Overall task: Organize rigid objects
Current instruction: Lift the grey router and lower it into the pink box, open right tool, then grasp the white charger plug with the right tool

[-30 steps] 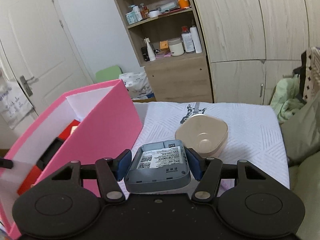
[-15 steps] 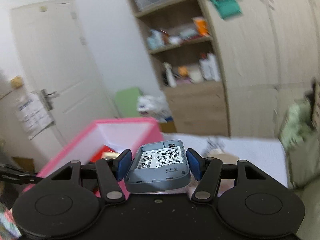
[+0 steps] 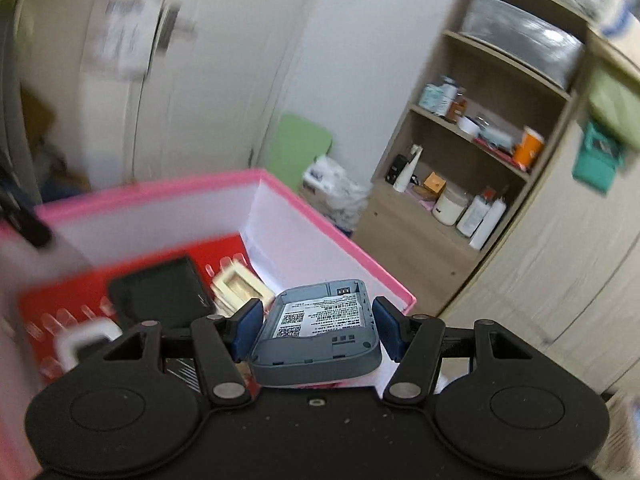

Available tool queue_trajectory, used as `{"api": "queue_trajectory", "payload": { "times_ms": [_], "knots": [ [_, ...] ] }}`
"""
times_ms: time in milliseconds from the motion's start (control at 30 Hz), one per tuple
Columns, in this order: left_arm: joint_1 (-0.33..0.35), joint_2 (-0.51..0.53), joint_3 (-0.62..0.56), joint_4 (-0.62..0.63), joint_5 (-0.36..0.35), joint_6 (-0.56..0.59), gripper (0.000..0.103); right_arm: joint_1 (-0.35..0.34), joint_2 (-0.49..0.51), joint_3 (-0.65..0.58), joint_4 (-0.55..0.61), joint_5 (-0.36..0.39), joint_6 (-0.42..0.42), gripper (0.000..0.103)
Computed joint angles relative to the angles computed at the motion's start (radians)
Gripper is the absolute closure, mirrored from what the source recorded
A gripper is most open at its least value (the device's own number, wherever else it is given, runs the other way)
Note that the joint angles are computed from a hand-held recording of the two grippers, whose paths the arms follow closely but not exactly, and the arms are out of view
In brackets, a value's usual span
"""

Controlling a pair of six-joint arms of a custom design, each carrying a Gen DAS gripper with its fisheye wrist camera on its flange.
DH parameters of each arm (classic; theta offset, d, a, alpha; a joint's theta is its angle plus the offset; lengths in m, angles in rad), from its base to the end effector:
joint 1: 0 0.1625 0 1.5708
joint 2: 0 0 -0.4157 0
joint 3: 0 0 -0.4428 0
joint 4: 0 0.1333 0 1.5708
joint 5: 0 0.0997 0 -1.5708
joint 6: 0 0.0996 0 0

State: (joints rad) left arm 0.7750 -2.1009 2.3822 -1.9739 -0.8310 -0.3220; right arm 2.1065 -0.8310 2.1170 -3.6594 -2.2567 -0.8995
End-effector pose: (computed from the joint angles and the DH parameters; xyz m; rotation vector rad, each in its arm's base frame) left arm -0.0906 -0.3693 0.3373 0.5294 2.4446 -0.6434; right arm 0.3306 -0.4194 0.0627 1.2082 -1.8965 0.7842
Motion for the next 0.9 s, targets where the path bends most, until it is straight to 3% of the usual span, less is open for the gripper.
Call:
{"api": "queue_trajectory", "payload": {
  "times_ms": [200, 300, 400, 500, 600, 767, 900],
  "knots": [
    [0.000, 0.000, -0.003, 0.007, -0.004, 0.001, 0.096, -0.013, 0.065, -0.088, 0.141, -0.095, -0.048, 0.038],
    [0.006, 0.003, -0.006, 0.001, -0.011, 0.005, 0.096, -0.024, 0.069, -0.107, 0.221, -0.122, -0.016, 0.038],
    [0.005, 0.002, -0.004, -0.004, -0.010, 0.010, 0.096, -0.020, 0.075, -0.108, 0.219, -0.134, -0.024, 0.038],
    [0.022, 0.004, -0.008, -0.020, -0.030, 0.023, 0.096, -0.021, 0.020, -0.065, 0.224, -0.056, 0.022, 0.029],
    [0.028, 0.007, -0.012, -0.022, -0.036, 0.031, 0.096, -0.021, -0.039, -0.023, 0.189, 0.009, 0.080, 0.028],
    [0.024, 0.017, -0.014, -0.016, -0.029, 0.028, 0.096, -0.035, -0.172, 0.118, 0.032, 0.162, 0.118, 0.027],
    [0.036, 0.023, -0.019, -0.024, -0.039, 0.021, 0.096, -0.056, -0.231, 0.227, -0.098, 0.183, 0.179, 0.027]
  ]
}}
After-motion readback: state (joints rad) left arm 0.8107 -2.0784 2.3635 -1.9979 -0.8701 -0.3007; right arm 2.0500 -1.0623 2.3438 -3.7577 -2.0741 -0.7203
